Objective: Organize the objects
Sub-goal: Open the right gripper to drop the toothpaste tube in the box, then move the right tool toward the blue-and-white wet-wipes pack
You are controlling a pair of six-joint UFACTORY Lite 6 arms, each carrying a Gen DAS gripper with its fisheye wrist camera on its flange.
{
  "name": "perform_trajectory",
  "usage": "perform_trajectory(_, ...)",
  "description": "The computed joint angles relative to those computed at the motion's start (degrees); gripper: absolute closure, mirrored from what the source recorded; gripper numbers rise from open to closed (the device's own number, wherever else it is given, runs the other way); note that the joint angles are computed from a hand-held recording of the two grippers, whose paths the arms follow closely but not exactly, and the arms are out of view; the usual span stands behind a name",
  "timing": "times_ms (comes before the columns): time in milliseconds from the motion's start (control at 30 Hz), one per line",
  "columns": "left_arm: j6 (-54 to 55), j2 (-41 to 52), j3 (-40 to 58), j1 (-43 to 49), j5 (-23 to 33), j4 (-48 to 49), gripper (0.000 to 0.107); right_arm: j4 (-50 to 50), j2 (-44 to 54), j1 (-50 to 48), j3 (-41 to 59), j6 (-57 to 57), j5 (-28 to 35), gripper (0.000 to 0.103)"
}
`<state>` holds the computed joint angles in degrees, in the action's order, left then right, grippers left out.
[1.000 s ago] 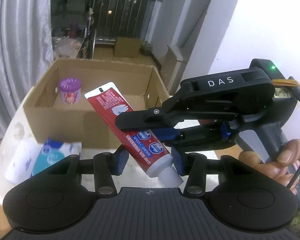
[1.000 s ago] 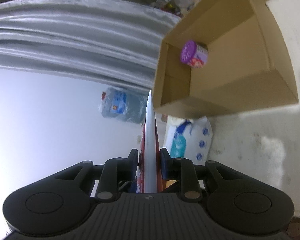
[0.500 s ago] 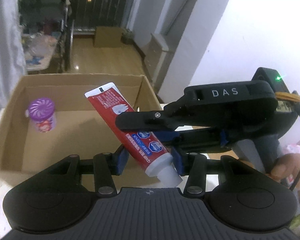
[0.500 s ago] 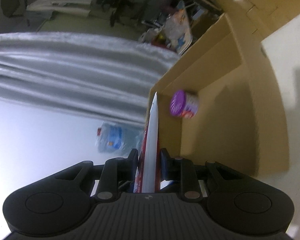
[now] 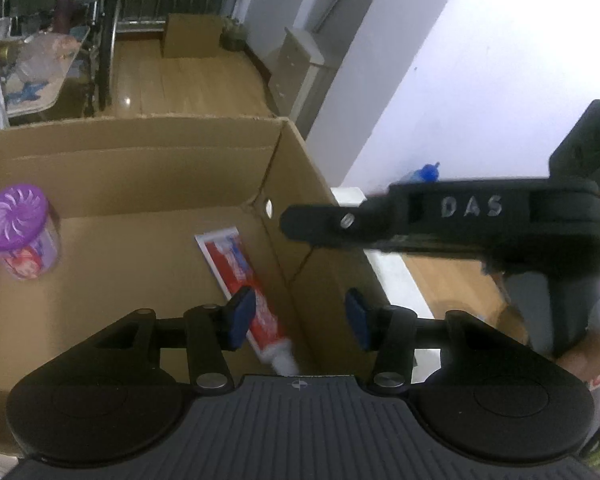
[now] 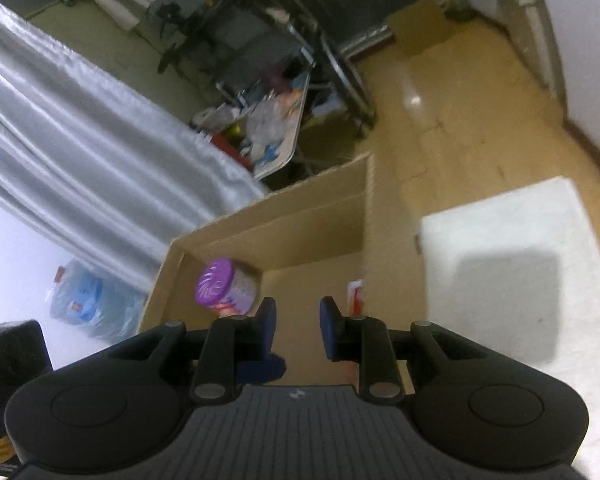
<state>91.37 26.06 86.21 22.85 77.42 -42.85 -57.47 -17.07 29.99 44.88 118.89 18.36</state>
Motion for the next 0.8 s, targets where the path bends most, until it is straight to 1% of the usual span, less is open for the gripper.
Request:
perform_trajectory(33, 0.4, -0.4, -0.5, 0.5, 0.3, 0.0, 0.055, -0.1, -1.6, 1.1, -0.8, 0.6, 2.1, 0.076)
perform_trajectory(167, 1.8, -2.7, -1.6, 2.8, 1.7, 0.1, 0.051, -2.8, -5.2, 3.5, -2.9, 5.5, 5.6, 0.076)
perform_trajectory(233, 2.1, -3.9, -2.0, 4.6, 2.8, -0.3, 0.046, -3.2, -6.9, 5.2, -3.6, 6.9, 7.5, 0.076)
perform_trajectory(267, 2.1, -4.4, -1.9, 5.4, 3.3, -0.6, 0.046, -3.6, -7.7, 6.6, -3.8, 8.0, 8.8, 0.076)
perform_trajectory(367, 2.3, -5.6, -1.2, 9.0, 6.2, -1.4, 0.043, -3.9, -9.3, 10.7, -2.9, 8.7, 13.1, 0.076)
perform_trajectory(433, 3.5, -7.1, -1.4, 12.5, 8.4, -2.3, 0.035, -4.8, -10.0, 14.9, -1.9, 9.6, 17.4, 0.076)
perform_trajectory(467, 4.4, -7.7, -1.3, 14.6, 9.3, -2.7, 0.033, -5.0, -10.3, 17.1, -1.2, 9.8, 19.6, 0.076)
perform_trajectory(533, 5.9, -8.6, -1.3, 18.7, 10.6, -3.0, 0.023, -5.5, -10.8, 21.1, 0.1, 9.4, 23.0, 0.074)
perform_trajectory(567, 6.6, -8.7, -1.2, 21.2, 11.2, -3.0, 0.021, -5.6, -11.1, 23.4, 0.6, 9.0, 24.7, 0.070)
perform_trajectory(600, 7.2, -8.6, -0.9, 23.8, 11.4, -2.9, 0.016, -5.6, -11.1, 25.4, 1.1, 8.6, 26.1, 0.062)
perform_trajectory(633, 7.8, -8.1, -0.3, 26.3, 11.7, -2.7, 0.010, -5.2, -10.8, 27.1, 1.8, 7.5, 27.1, 0.058)
perform_trajectory(700, 9.3, -6.3, 0.8, 31.9, 11.5, -2.7, 0.006, -3.5, -9.5, 30.3, 3.7, 4.1, 28.1, 0.056)
perform_trajectory(767, 9.8, -4.5, 2.1, 36.2, 10.4, -2.6, 0.005, -0.7, -7.4, 31.8, 6.0, -0.6, 26.7, 0.055)
perform_trajectory(800, 9.7, -3.3, 2.8, 38.2, 9.8, -2.2, 0.005, 0.7, -6.0, 32.6, 7.6, -2.9, 26.4, 0.050)
